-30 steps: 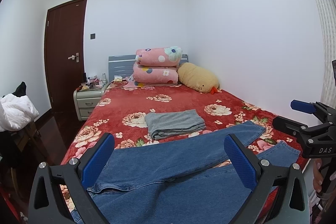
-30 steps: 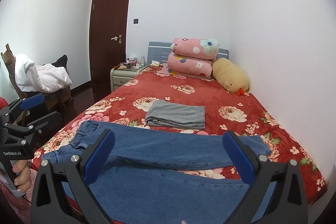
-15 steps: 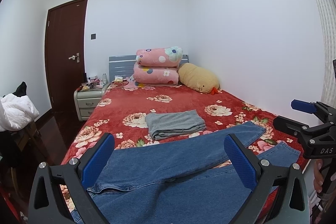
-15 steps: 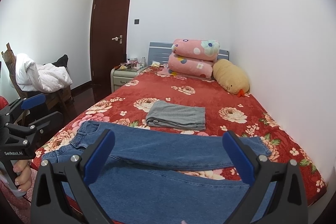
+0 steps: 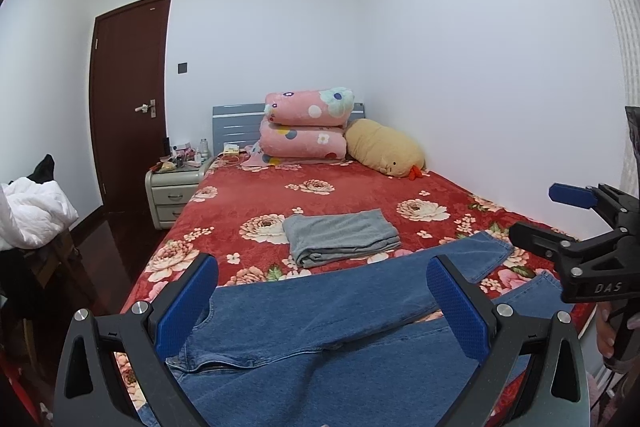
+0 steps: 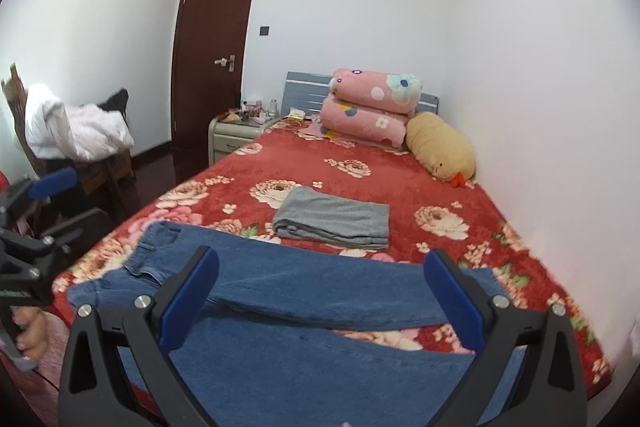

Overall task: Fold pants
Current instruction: 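Lower the left tool to the jeans waistband and close on it while the right tool lowers onto a leg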

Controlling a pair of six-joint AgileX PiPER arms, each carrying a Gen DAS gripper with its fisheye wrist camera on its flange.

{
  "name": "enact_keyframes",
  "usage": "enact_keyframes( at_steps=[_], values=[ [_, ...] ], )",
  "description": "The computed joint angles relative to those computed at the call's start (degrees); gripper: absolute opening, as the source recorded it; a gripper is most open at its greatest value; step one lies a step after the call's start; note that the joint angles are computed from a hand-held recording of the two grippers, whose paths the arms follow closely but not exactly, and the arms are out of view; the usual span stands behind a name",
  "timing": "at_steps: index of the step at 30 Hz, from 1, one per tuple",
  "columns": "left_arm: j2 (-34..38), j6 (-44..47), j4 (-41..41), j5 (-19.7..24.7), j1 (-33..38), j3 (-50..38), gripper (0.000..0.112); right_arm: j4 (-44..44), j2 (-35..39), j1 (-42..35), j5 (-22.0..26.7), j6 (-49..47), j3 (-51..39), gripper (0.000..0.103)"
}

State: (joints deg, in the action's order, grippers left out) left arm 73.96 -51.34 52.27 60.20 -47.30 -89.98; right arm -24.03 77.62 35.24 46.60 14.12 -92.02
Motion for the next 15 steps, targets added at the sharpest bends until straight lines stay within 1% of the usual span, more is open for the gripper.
enact_keyframes(
  at_steps=[3, 4, 6, 8, 10, 12, 13, 14, 15],
  values=[
    [0.66, 0.93, 0.37, -0.38, 1.79, -0.31, 0.103, 2.04, 1.64, -1.01, -2.91, -1.55, -0.86, 0.103],
    [0.82, 1.62, -0.12, -0.95, 2.90, -0.46, 0.103, 5.55, 2.69, -2.30, -4.33, -4.54, -1.74, 0.103],
    [1.54, 3.06, -1.04, -2.11, 6.02, -1.04, 0.103, 7.86, 5.32, -3.36, -4.78, -7.22, -4.31, 0.103],
    [2.66, 5.12, -2.51, -4.11, 11.62, -1.73, 0.103, 9.46, 9.23, -3.92, -4.57, -10.22, -8.57, 0.103],
    [4.05, 8.56, -5.94, -5.88, 17.57, -3.10, 0.103, 6.67, 12.90, -3.42, -6.65, -10.03, -11.62, 0.103],
    [6.11, 13.00, -11.28, -8.55, 25.39, -4.87, 0.103, 3.10, 16.72, -2.62, -8.26, -9.16, -14.86, 0.103],
    [7.35, 14.86, -13.77, -9.57, 28.98, -5.96, 0.103, 0.23, 20.05, -2.07, -8.65, -8.37, -17.89, 0.103],
    [8.38, 18.15, -18.06, -11.31, 32.99, -6.83, 0.103, -0.63, 23.11, -1.87, -8.36, -9.20, -21.09, 0.103],
    [9.82, 21.45, -21.94, -12.67, 36.49, -7.99, 0.103, 0.61, 26.28, -2.04, -7.86, -11.56, -24.91, 0.103]
  ],
)
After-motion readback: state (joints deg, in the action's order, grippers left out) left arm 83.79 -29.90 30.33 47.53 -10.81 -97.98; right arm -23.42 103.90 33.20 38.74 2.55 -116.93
